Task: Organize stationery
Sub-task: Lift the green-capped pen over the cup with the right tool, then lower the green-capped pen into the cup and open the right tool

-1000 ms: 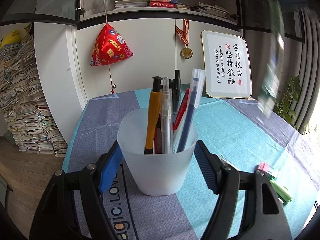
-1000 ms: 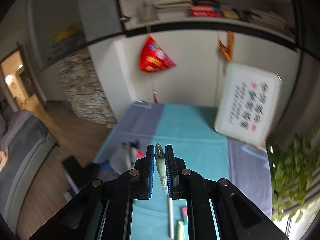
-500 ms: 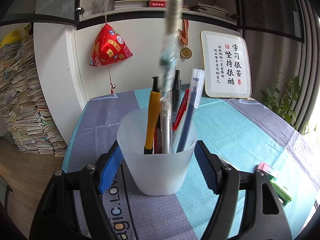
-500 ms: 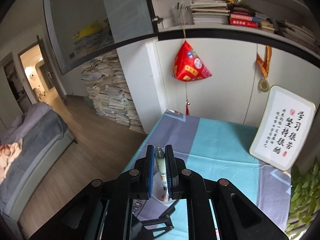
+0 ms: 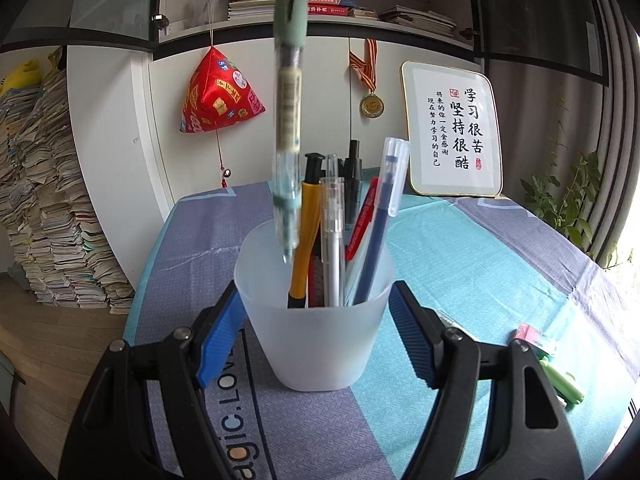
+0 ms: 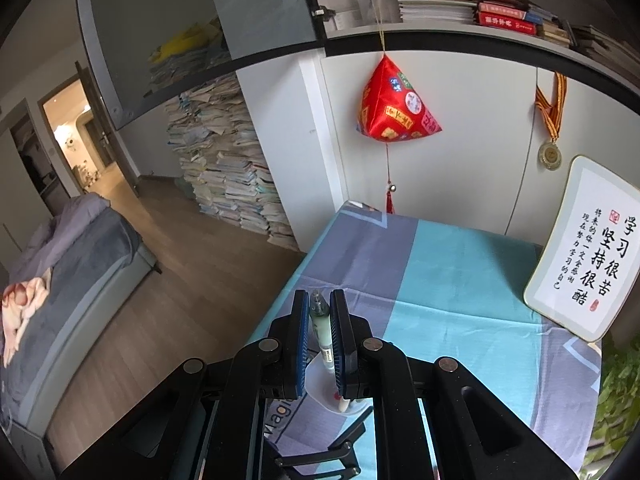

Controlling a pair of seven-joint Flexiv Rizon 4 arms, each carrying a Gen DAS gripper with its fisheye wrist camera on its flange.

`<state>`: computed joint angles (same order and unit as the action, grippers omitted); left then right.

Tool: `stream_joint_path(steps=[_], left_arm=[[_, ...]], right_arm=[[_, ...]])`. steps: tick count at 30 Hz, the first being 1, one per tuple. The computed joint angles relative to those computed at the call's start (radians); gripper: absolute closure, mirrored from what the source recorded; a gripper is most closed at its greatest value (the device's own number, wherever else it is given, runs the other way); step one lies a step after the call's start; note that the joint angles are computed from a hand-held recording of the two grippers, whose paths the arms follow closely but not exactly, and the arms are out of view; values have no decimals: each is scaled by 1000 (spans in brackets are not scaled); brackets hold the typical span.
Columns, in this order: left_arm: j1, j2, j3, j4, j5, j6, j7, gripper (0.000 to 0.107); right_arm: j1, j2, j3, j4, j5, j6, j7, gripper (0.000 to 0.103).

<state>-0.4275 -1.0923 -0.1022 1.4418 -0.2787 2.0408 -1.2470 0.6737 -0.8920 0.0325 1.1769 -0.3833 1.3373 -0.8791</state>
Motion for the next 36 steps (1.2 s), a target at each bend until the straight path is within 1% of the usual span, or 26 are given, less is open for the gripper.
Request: stream_joint_path(steps=[5, 11, 30, 36], left_arm=[[1, 0, 0, 0, 2, -1, -2, 35], [1, 0, 1, -1, 2, -1, -2, 35], [2, -1, 0, -5, 3, -6, -5, 35], [-1, -2, 3, -10, -1, -12, -5, 34]], right_arm=[[-15, -33, 37, -48, 15, -48, -36, 92], [-19, -64, 55, -95, 42, -97, -70, 92], [-26, -128, 79, -176, 109, -203, -129, 92], [-25, -131, 78, -179, 121, -210, -140, 92]])
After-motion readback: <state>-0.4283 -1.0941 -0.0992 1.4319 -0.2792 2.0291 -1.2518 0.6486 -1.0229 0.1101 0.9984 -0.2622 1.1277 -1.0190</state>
